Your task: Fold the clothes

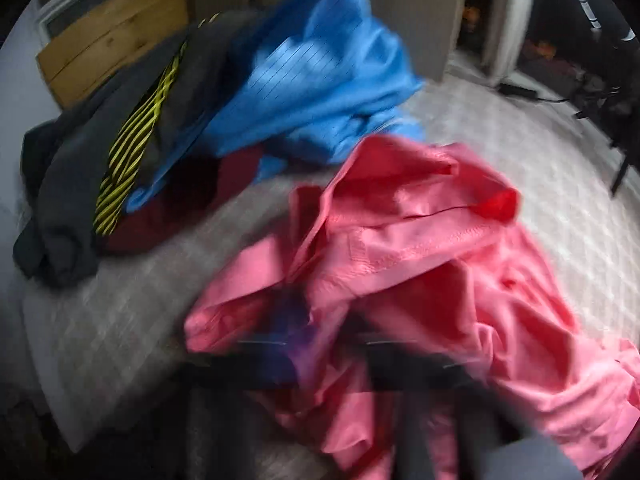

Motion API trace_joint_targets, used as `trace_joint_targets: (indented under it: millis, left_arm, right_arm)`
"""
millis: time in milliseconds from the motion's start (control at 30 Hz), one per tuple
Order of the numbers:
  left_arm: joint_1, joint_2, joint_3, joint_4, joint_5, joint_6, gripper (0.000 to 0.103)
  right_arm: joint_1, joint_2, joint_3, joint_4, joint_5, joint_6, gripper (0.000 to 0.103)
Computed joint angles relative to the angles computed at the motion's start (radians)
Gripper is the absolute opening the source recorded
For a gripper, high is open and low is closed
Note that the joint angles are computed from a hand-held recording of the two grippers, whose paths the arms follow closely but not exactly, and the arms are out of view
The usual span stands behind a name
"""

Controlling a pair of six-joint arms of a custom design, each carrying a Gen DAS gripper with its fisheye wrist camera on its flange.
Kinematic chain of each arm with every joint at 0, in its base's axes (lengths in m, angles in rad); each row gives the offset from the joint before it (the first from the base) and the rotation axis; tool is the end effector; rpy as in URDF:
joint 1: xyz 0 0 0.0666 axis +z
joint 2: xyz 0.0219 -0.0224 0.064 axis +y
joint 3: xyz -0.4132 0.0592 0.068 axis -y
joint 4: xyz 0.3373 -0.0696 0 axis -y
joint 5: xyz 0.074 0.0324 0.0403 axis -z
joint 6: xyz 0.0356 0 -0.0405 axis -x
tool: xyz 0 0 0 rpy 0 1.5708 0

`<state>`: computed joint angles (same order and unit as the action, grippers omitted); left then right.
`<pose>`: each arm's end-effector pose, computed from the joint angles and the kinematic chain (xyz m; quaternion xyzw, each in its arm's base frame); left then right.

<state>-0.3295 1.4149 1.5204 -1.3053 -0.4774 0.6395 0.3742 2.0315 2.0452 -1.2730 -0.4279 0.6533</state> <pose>0.3822 -0.1138 0.4864 -0.1905 0.9368 0.1222 0.2668 0.5869 0.2459 0.3738 -0.5031 0.8246 0.1866 0.1793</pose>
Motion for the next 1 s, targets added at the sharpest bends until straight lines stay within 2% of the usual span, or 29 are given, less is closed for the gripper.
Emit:
trace_joint_targets:
  millis: [100, 233, 267, 400, 500, 600, 700, 767, 833, 933, 1000]
  left_arm:
    - [0.032, -0.029, -0.021, 0.038, 0.013, -0.036, 0.102]
    - [0.061, 0.01, 0.013, 0.101, 0.056, -0.15, 0.102]
    - [0.062, 0.031, 0.031, 0.114, 0.074, -0.178, 0.102]
    - [0.047, 0.154, 0.129, 0.17, 0.196, -0.299, 0.102]
    - [0.021, 0.265, 0.231, 0.182, 0.325, -0.36, 0.102]
    - [-0.017, 0.396, 0.361, 0.167, 0.493, -0.392, 0.102]
    - [-0.043, 0.519, 0.499, 0.107, 0.621, -0.395, 0.102]
    - [-0.062, 0.596, 0.591, 0.043, 0.695, -0.367, 0.102]
    - [-0.074, 0.645, 0.639, -0.009, 0.742, -0.347, 0.102]
    - [-0.095, 0.661, 0.639, -0.007, 0.754, -0.352, 0.099]
    - [-0.118, 0.662, 0.633, 0.009, 0.723, -0.383, 0.077]
  right_arm:
    - [-0.065, -0.044, -0.006, -0.102, -0.114, 0.071, 0.004]
    - [-0.227, -0.125, -0.006, -0.336, -0.203, 0.255, 0.004]
    - [-0.263, -0.146, -0.021, -0.349, -0.191, 0.282, 0.004]
    - [-0.466, -0.195, -0.032, -0.391, -0.111, 0.27, 0.004]
    - [-0.599, -0.239, -0.09, -0.308, -0.008, 0.163, 0.004]
    - [-0.671, -0.265, -0.14, -0.265, -0.004, 0.084, 0.004]
    - [-0.678, -0.309, -0.202, -0.224, -0.021, 0.101, 0.004]
    - [-0.676, -0.328, -0.23, -0.199, -0.033, 0.106, 0.004]
    - [-0.671, -0.329, -0.231, -0.187, -0.038, 0.09, 0.004]
    - [-0.674, -0.323, -0.223, -0.164, -0.037, 0.061, 0.004]
    - [-0.678, -0.307, -0.207, -0.163, -0.041, 0.044, 0.004]
